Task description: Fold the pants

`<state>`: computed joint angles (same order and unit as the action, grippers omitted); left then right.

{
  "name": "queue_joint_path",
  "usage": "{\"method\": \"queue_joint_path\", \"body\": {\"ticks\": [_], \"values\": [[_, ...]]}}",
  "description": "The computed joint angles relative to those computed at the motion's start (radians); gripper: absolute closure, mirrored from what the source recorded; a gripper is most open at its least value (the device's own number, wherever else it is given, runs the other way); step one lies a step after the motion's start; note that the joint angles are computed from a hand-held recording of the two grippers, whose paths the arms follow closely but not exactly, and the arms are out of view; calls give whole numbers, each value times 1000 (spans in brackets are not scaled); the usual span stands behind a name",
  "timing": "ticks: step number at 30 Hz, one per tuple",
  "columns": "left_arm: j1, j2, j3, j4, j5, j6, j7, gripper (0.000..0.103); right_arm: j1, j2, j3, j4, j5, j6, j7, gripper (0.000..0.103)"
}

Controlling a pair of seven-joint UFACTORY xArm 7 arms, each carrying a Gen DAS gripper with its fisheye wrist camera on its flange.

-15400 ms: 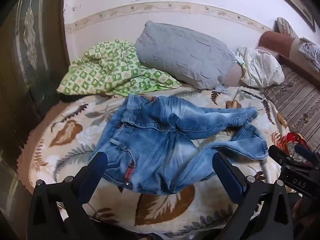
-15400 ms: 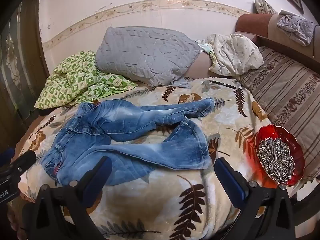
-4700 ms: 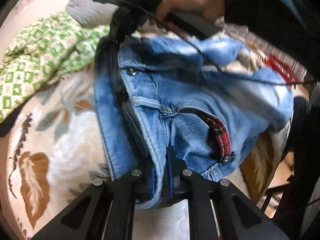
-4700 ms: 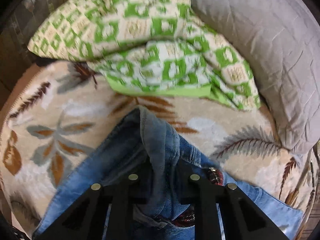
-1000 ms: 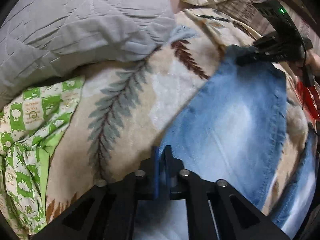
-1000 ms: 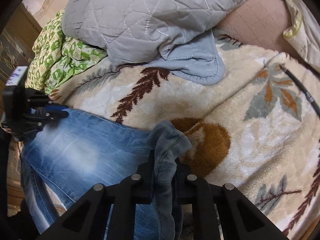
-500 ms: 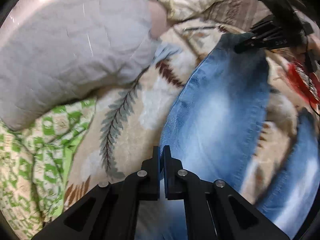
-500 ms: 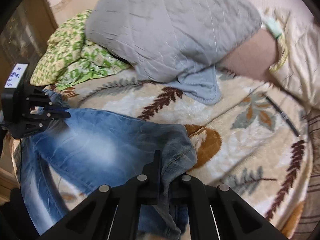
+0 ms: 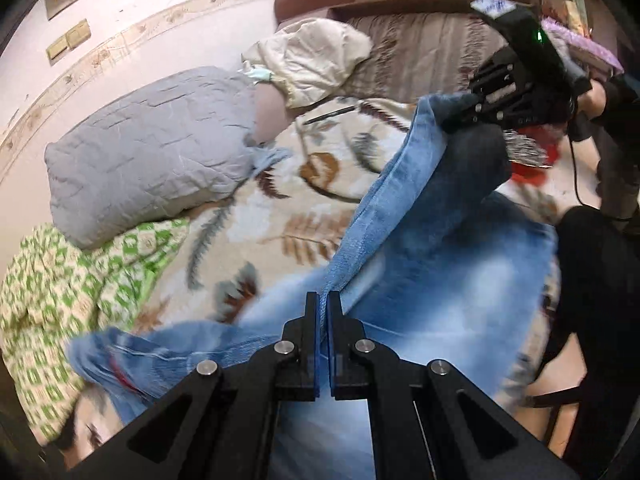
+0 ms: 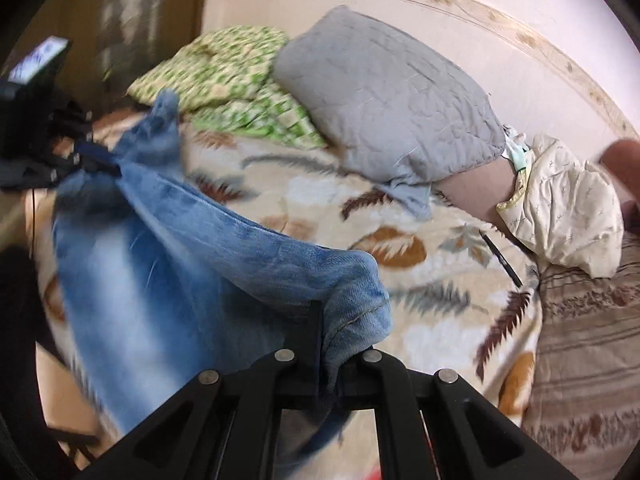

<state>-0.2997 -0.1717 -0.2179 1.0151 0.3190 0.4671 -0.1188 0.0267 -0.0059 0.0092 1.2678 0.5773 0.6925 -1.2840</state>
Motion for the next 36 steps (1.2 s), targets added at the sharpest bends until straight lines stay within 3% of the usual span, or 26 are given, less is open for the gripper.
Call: {"method": "queue_joint_path", "body": {"ticks": [4,8,17,20,21,22,23,24,26,31,36], "values": [[-17,-84,-45,-152,11,-43,-100,101,6,-155,-25,-232,-21,-14,-63,98],[-46,-118,-54,-258,-44,-84,-141,101,23,-240,-53,-371,-93,2,-61,98],[-62,-66,-66,-314,-60,-90,-184,101,42,-263,-72,-454,-182,21,33,97],[-62,-61,-66,-302,-44,-70,-209,98,41,-270,-69,-453,-201,10,76,87],[-67,-69,-62,-300,-49,-63,-206,92,35,-274,-63,-452,-226,3,103,71],[-67,-84,-62,-298,-45,-55,-212,63,30,-274,-56,-446,-253,-7,131,37],[-66,-104,-60,-300,-46,-53,-217,41,28,-280,-58,-446,-267,-16,145,22],[-63,-125,-58,-312,-46,-72,-227,6,31,-291,-67,-451,-261,-30,141,15],[-44,-171,-60,-333,-42,-137,-258,3,40,-313,-96,-443,-231,-32,124,15],[-3,-203,-44,-289,-83,-162,-271,3,35,-278,-120,-346,-184,17,181,15],[-30,-175,5,-221,-147,-140,-172,3,41,-247,-127,-253,-66,96,222,15]]}}
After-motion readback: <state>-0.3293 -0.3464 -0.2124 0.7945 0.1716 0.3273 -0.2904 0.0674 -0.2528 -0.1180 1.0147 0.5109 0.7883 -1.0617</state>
